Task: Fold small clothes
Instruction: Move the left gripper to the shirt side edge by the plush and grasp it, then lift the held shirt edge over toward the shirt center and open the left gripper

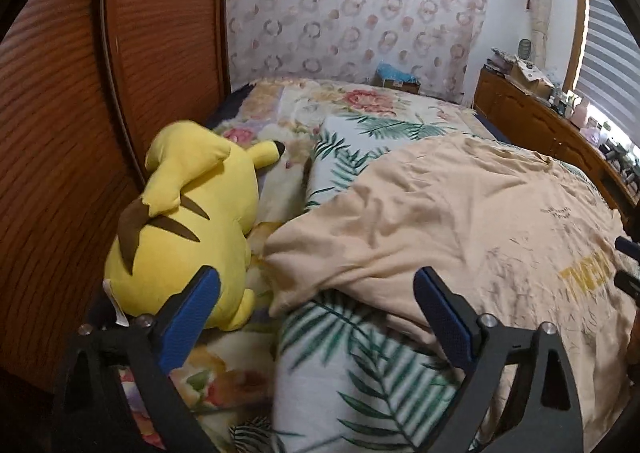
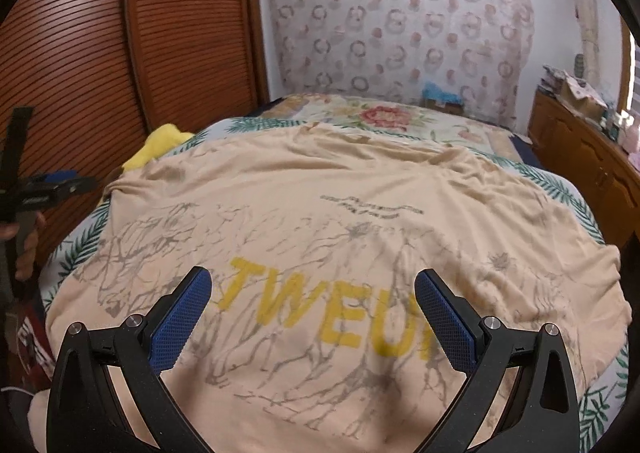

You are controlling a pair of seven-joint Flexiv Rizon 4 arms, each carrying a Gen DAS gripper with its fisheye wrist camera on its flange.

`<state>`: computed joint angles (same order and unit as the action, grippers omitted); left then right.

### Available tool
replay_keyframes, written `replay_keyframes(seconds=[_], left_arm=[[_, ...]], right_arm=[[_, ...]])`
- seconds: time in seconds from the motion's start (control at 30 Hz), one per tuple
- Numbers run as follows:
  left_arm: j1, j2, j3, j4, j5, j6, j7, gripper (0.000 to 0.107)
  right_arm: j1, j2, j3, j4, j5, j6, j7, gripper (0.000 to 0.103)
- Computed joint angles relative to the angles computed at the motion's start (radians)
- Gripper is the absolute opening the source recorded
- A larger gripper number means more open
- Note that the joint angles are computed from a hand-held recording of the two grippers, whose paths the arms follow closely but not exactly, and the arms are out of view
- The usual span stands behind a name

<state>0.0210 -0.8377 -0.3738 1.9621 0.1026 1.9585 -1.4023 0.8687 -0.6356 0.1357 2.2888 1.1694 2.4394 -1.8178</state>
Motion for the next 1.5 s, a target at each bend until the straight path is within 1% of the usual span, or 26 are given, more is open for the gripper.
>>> replay_keyframes(seconds=[0.07,0.1,0.13,0.2,0.27,0.3,0.33,0.43,0.47,0.5,0.53,0.6,0.67,0.77,0.83,1.0,1.07,1.17,1.2,1.23,1.33,1.37,1.4,1.43,1.47,1.5], left_arm=[[0.077,-0.031,-0.083,-0.018,0.029,-0.056,0.009,0.094],[0.129,-0.056,-0.142,-0.030,0.038,-0.098,0.019,0.091],[0.153,-0.071,-0.172,-0.036,0.035,-0.120,0.029,0.083],[0.174,-0.092,-0.204,-0.052,0.010,-0.172,0.050,0.078],[0.171,-0.094,-0.210,-0.057,-0.015,-0.195,0.075,0.070],[0.156,-0.089,-0.197,-0.061,-0.031,-0.204,0.084,0.061],[0.140,-0.085,-0.183,-0.065,-0.047,-0.209,0.092,0.049],[0.137,-0.087,-0.190,-0.059,-0.058,-0.208,0.132,0.030],[0.125,-0.082,-0.179,-0.056,-0.062,-0.194,0.139,0.025],[0.096,-0.068,-0.145,-0.055,-0.065,-0.171,0.142,0.016],[0.084,-0.061,-0.133,-0.053,-0.064,-0.165,0.149,0.010],[0.070,-0.056,-0.120,-0.057,-0.061,-0.151,0.163,0.005],[0.038,-0.039,-0.086,-0.054,-0.065,-0.120,0.159,0.004],[0.038,-0.022,-0.094,-0.045,-0.040,-0.074,0.153,0.004],[0.050,-0.007,-0.122,-0.040,-0.013,-0.062,0.150,0.003],[0.053,0.006,-0.191,-0.072,0.025,-0.091,0.170,0.004],[0.066,-0.001,-0.244,-0.086,0.041,-0.112,0.188,0.004],[0.030,0.014,-0.258,-0.100,0.031,-0.133,0.208,0.004],[0.015,0.023,-0.257,-0.102,0.024,-0.142,0.213,0.006],[0.007,0.028,-0.264,-0.102,0.022,-0.150,0.223,0.012],[0.033,0.020,-0.329,-0.085,0.030,-0.159,0.256,0.021],[0.039,0.021,-0.342,-0.080,0.028,-0.165,0.264,0.023],[0.042,0.025,-0.349,-0.070,0.024,-0.164,0.267,0.028],[0.044,0.030,-0.349,-0.062,0.019,-0.163,0.269,0.032],[0.035,0.040,-0.331,-0.054,0.014,-0.153,0.267,0.033],[0.025,0.047,-0.315,-0.051,0.009,-0.146,0.266,0.038]], right_arm=[[-0.003,0.008,-0.003,-0.001,-0.020,-0.014,-0.009,0.103],[0.000,0.014,-0.010,-0.005,-0.027,-0.028,-0.022,0.103],[0.002,0.019,-0.018,-0.008,-0.034,-0.037,-0.032,0.103],[0.008,0.026,-0.034,-0.018,-0.041,-0.053,-0.048,0.103],[0.009,0.028,-0.045,-0.027,-0.054,-0.063,-0.053,0.103],[0.004,0.027,-0.048,-0.032,-0.070,-0.069,-0.049,0.103],[0.001,0.026,-0.052,-0.036,-0.084,-0.078,-0.044,0.103],[0.009,0.030,-0.079,-0.046,-0.101,-0.120,-0.043,0.103],[0.007,0.029,-0.081,-0.045,-0.119,-0.127,-0.032,0.103],[0.007,0.026,-0.083,-0.041,-0.135,-0.128,-0.017,0.103],[0.011,0.024,-0.088,-0.037,-0.145,-0.128,-0.005,0.103],[0.006,0.016,-0.081,-0.021,-0.180,-0.115,0.039,0.103],[0.005,0.007,-0.078,-0.006,-0.207,-0.105,0.080,0.103],[0.013,0.000,-0.086,0.017,-0.235,-0.089,0.129,0.103],[0.032,0.001,-0.106,0.024,-0.232,-0.088,0.141,0.103],[0.043,0.009,-0.125,0.051,-0.233,-0.071,0.168,0.103],[0.040,0.013,-0.124,0.064,-0.233,-0.055,0.181,0.103],[0.030,0.020,-0.121,0.081,-0.232,-0.036,0.196,0.103],[0.024,0.020,-0.121,0.086,-0.230,-0.029,0.200,0.103],[0.022,0.023,-0.121,0.091,-0.227,-0.025,0.202,0.103],[0.010,0.023,-0.116,0.104,-0.215,-0.006,0.211,0.103],[0.003,0.022,-0.109,0.110,-0.216,0.003,0.219,0.103],[-0.011,0.020,-0.100,0.118,-0.226,0.012,0.231,0.103],[-0.017,0.019,-0.098,0.122,-0.228,0.013,0.236,0.103],[-0.021,0.018,-0.098,0.125,-0.231,0.013,0.239,0.103],[-0.028,0.015,-0.093,0.131,-0.237,0.018,0.247,0.103]])
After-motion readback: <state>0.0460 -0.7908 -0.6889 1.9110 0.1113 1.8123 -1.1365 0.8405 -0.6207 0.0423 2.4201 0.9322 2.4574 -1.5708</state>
